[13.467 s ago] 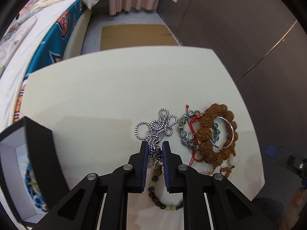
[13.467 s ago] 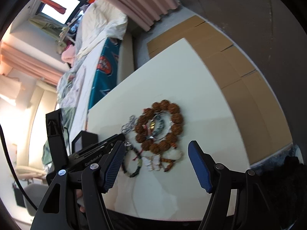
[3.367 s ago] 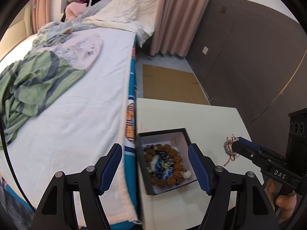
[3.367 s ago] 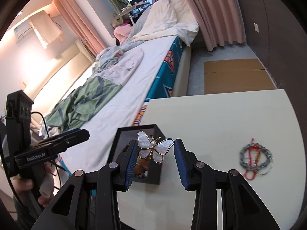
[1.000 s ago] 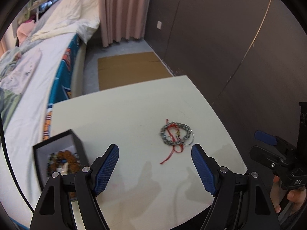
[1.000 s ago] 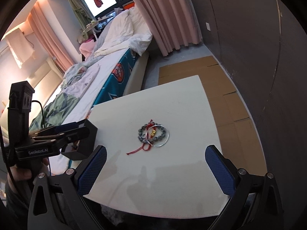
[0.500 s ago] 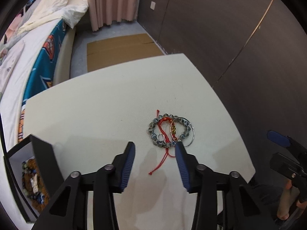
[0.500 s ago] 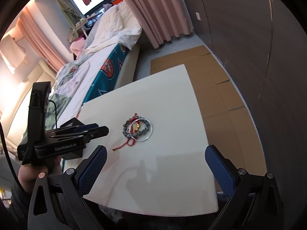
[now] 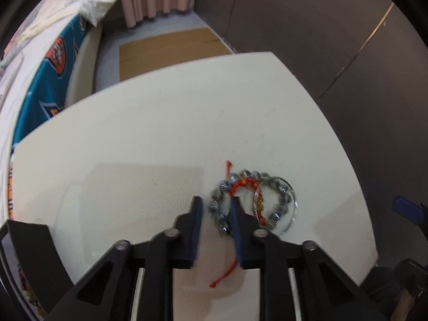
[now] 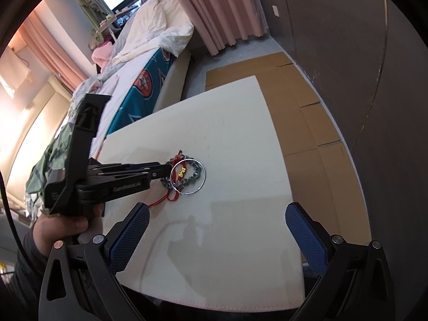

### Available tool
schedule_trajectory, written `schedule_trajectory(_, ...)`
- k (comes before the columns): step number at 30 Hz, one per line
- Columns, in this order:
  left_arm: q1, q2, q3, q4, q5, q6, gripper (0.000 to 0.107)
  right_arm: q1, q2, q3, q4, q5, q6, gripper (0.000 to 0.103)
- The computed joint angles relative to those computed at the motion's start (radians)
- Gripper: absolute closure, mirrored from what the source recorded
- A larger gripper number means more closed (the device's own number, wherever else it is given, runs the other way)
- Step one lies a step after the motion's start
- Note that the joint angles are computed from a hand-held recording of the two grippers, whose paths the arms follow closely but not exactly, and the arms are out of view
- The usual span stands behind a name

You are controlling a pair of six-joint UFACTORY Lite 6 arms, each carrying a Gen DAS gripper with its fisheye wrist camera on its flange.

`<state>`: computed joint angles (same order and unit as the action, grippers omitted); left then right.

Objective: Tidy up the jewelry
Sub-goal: 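Grasp the green bead bracelet with the left gripper and lift it, then carry the green bracelet to the box with the left gripper while the right gripper grasps the silver bangle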

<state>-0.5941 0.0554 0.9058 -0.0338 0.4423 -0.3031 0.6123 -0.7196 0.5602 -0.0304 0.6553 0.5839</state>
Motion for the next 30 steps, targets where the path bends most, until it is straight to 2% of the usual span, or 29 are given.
schedule_trajectory(3,0.018,-0.017,-0.009,-0.090,0.010,0.093,0.098,0.010,0.026,0.001,-0.001,-0.018,0.001,0.000)
schedule_trajectory(7,0.013,-0.107,-0.033,-0.096,0.016,0.108,0.098,0.019,0.074,-0.003,0.024,-0.057,-0.039,0.002)
schedule_trajectory(11,0.029,-0.193,-0.039,-0.144,0.057,0.152,0.098,0.045,0.143,0.009,0.081,-0.106,-0.110,0.015)
schedule_trajectory(13,0.042,-0.228,-0.046,-0.175,0.069,0.179,0.098,0.066,0.194,0.022,0.088,-0.130,-0.125,0.018)
schedule_trajectory(20,0.094,-0.354,-0.083,-0.198,0.120,0.210,0.098,0.141,0.370,0.094,0.031,-0.177,-0.088,0.019)
schedule_trajectory(26,0.184,-0.430,-0.109,-0.227,0.168,0.275,0.098,0.136,0.485,0.160,-0.013,-0.187,-0.069,0.020)
schedule_trajectory(30,0.253,-0.492,-0.142,-0.255,0.199,0.332,0.098,0.122,0.549,0.198,0.019,-0.199,-0.108,0.031)
